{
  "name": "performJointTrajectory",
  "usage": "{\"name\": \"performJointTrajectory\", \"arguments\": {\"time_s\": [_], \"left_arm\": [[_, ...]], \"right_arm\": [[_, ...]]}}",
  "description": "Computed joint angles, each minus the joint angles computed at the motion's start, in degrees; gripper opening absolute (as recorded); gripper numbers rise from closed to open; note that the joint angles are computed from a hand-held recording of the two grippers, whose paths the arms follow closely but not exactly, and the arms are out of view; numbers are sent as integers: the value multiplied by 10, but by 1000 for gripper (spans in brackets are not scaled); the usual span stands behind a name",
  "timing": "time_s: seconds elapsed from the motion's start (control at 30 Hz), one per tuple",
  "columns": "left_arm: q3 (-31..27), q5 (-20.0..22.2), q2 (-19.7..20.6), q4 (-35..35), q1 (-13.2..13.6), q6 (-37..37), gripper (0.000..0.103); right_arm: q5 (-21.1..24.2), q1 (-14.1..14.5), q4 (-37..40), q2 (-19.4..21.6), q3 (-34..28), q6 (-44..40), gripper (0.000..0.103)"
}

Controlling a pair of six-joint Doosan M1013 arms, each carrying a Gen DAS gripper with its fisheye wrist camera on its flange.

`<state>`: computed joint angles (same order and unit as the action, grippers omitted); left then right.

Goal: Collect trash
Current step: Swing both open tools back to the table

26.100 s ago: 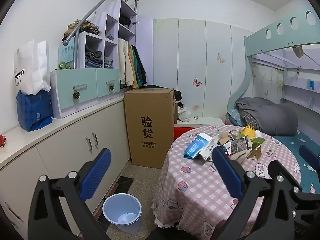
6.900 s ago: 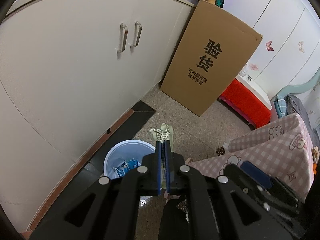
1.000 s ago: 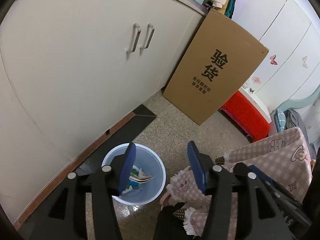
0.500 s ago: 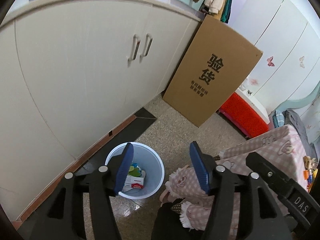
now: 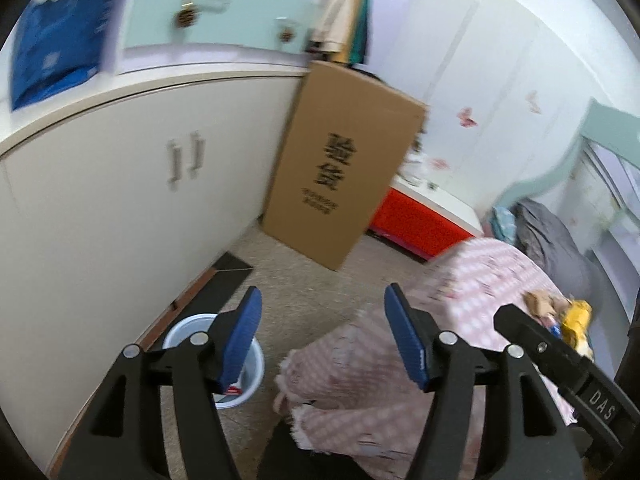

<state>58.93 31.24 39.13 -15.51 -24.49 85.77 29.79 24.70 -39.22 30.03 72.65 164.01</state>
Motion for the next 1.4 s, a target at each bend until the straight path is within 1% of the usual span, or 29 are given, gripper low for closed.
{"name": "performJointTrajectory", "arguments": {"time_s": [0.1, 0.17, 0.23, 0.3, 0.33, 0.4, 0.5, 0.6, 0.67, 0.8, 0.83, 0.87, 0.9, 0.93, 0.97, 1.07, 1.2, 1.3, 1.37, 1.4], "left_arm": [[-12, 15, 3, -18, -19, 39, 63], [-22, 27, 8, -26, -31, 62, 64], [-33, 42, 14, -33, -43, 83, 64], [-52, 70, 26, -43, -55, 104, 64], [-58, 77, 29, -49, -58, 112, 64], [-76, 93, 40, -39, -69, 114, 64], [-108, 119, 60, -28, -80, 118, 64], [-139, 142, 78, -16, -89, 122, 64], [-158, 156, 89, -9, -95, 131, 64], [-190, 180, 108, 11, -105, 143, 64], [-197, 186, 113, 15, -108, 145, 64], [-203, 190, 116, 18, -109, 146, 64], [-211, 195, 121, 21, -111, 148, 64], [-217, 199, 125, 23, -112, 149, 64], [-227, 207, 131, 25, -115, 152, 64], [-245, 218, 142, 30, -119, 160, 64], [-276, 234, 158, 36, -123, 165, 64], [-309, 258, 175, 44, -127, 163, 63], [-329, 275, 186, 53, -130, 163, 53], [-331, 274, 187, 60, -131, 162, 51]], "right_arm": [[15, -8, -49, -30, 42, 62, 65], [23, -14, -66, -46, 66, 87, 65], [41, -20, -79, -61, 87, 109, 65], [54, -30, -73, -73, 105, 112, 64], [56, -35, -65, -78, 112, 111, 64], [61, -47, -44, -87, 126, 102, 64], [72, -60, -23, -90, 135, 87, 62], [82, -71, 9, -87, 138, 57, 58], [78, -79, 32, -85, 140, 34, 51], [70, -87, 55, -81, 141, 1, 44], [69, -88, 61, -80, 141, -7, 39], [72, -88, 63, -78, 139, -13, 32], [76, -88, 60, -77, 137, -19, 30], [73, -90, 64, -77, 138, -26, 25], [69, -92, 70, -77, 137, -31, 17], [54, -98, 77, -80, 144, -29, 13], [39, -102, 76, -86, 153, -18, 12], [30, -103, 78, -88, 157, -14, 12], [24, -105, 80, -90, 159, -13, 11], [23, -105, 80, -90, 160, -12, 11]]}}
